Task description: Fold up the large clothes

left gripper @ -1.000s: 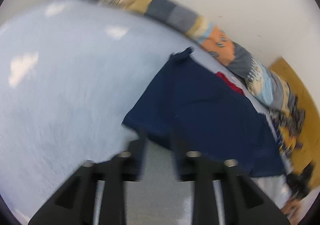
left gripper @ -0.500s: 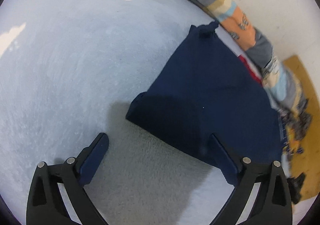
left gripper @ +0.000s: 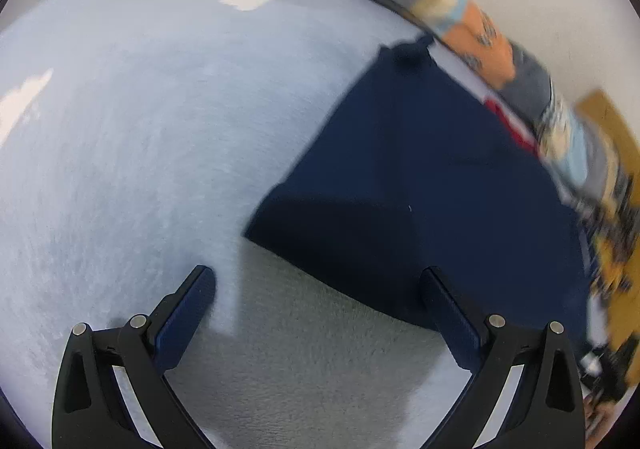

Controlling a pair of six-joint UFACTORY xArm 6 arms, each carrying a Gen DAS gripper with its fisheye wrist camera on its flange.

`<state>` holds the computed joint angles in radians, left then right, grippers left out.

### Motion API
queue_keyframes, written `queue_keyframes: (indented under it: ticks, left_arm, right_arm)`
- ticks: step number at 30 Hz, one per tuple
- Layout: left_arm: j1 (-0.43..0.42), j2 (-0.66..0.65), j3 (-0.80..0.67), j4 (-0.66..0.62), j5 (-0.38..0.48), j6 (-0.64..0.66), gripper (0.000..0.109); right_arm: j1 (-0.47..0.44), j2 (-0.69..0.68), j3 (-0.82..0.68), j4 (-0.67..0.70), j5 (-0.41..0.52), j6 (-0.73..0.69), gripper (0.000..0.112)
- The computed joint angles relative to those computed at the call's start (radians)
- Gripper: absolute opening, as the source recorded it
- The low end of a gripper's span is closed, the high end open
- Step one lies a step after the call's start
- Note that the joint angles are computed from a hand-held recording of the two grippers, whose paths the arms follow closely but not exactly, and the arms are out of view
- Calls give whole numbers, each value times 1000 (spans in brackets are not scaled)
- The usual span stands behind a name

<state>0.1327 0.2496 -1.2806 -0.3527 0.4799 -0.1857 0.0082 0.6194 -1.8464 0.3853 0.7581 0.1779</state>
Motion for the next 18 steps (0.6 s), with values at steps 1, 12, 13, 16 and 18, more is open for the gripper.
queue_keyframes:
  ticks: [1,12,13,16,18]
  left_arm:
    - [6,-8,10,-71,-15,29,102]
    - [-4,39,-46,-275,-21,179,57]
    - [-6,49,-57,-294,-18,192,55]
    - [-21,93,-99,-312,-51,189,54]
    - [-28,110,-111,-327,-80,188,54]
  right_arm:
    - [-6,-22,25,32,-36,28,56]
    - [-14,-18,88,537,-117,-181,55]
    - [-11,-4,73,535,-116,-180,55]
    - [-10,78,-32,478,-77,-141,52]
    - [-8,122,-104,446,-58,-145,49]
